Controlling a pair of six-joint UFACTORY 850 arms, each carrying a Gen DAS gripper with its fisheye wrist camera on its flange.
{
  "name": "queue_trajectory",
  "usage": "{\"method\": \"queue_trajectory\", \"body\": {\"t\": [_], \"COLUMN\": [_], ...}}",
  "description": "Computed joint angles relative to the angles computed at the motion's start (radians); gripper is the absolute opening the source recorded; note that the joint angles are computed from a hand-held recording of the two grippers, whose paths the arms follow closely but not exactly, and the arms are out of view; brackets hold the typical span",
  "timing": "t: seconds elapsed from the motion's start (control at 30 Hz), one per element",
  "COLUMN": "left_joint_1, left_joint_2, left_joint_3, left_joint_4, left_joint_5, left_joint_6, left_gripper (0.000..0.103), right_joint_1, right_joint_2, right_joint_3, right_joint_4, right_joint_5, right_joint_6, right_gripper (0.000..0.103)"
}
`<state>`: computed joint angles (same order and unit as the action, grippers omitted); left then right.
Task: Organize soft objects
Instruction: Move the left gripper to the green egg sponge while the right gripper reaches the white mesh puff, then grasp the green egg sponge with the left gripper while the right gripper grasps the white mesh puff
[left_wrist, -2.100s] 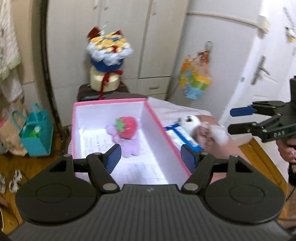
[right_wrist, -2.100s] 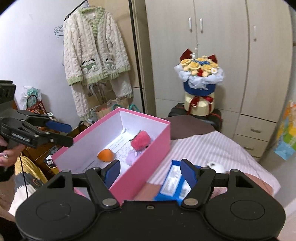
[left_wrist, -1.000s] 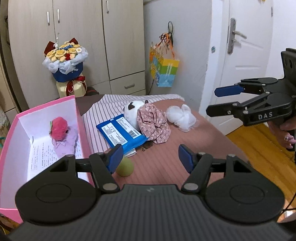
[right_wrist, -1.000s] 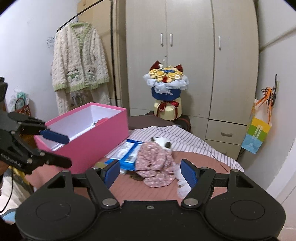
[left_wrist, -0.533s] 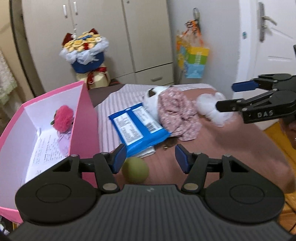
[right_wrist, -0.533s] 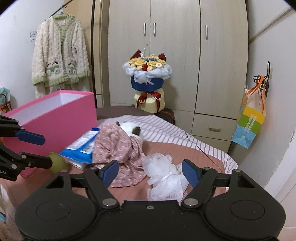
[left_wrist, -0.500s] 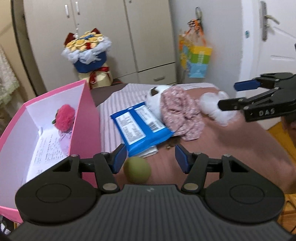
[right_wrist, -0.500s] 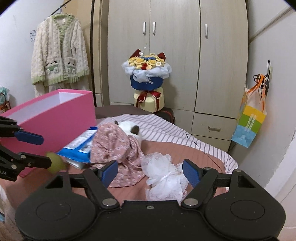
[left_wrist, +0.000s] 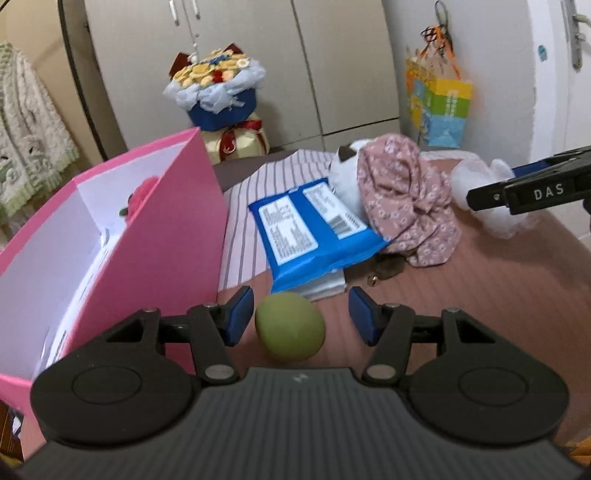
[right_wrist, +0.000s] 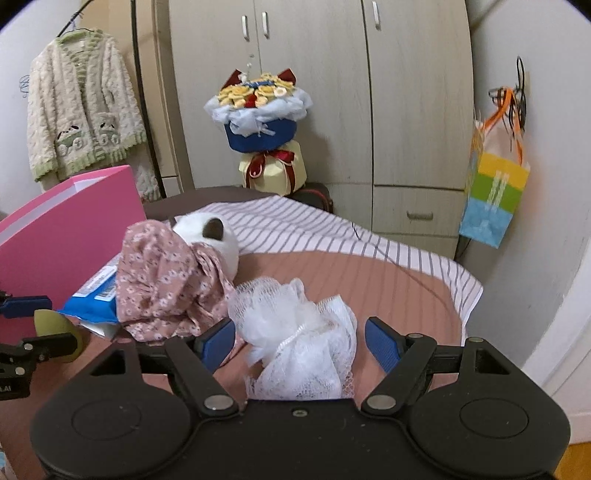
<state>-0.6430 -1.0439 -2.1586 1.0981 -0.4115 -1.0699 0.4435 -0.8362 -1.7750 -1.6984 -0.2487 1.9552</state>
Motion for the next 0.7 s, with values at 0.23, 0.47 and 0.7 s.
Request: {"method": "queue_trajectory", "body": {"t": [0.23, 0.47, 0.7], "left_joint_1": [-0.011, -0.008, -0.014], "left_joint_2": [-0.022, -0.009, 0.028], "left_joint_3": [-0.019, 0.009, 0.077], "left_joint_4": [0.001, 0.091, 0.194], "left_joint_5": [-0.055, -0.056, -0.037], "left_joint_6": [-0.017, -0.167, -0.269], "left_gripper": [0.051, 0.038, 0.038], "right_joint_1": [-0.001, 0.019, 0.043], "right_joint_2": [-0.018, -0.014, 0.011], "right_joint_3": [-0.009, 0.003, 0.055], "right_joint_4": [0.072, 0.086, -0.022], "right_joint_5": [0.012, -0.047, -0.118], "right_joint_6": [-0.033, -0.073, 0.078], "right_gripper": [0.081, 0.049, 0.027]}}
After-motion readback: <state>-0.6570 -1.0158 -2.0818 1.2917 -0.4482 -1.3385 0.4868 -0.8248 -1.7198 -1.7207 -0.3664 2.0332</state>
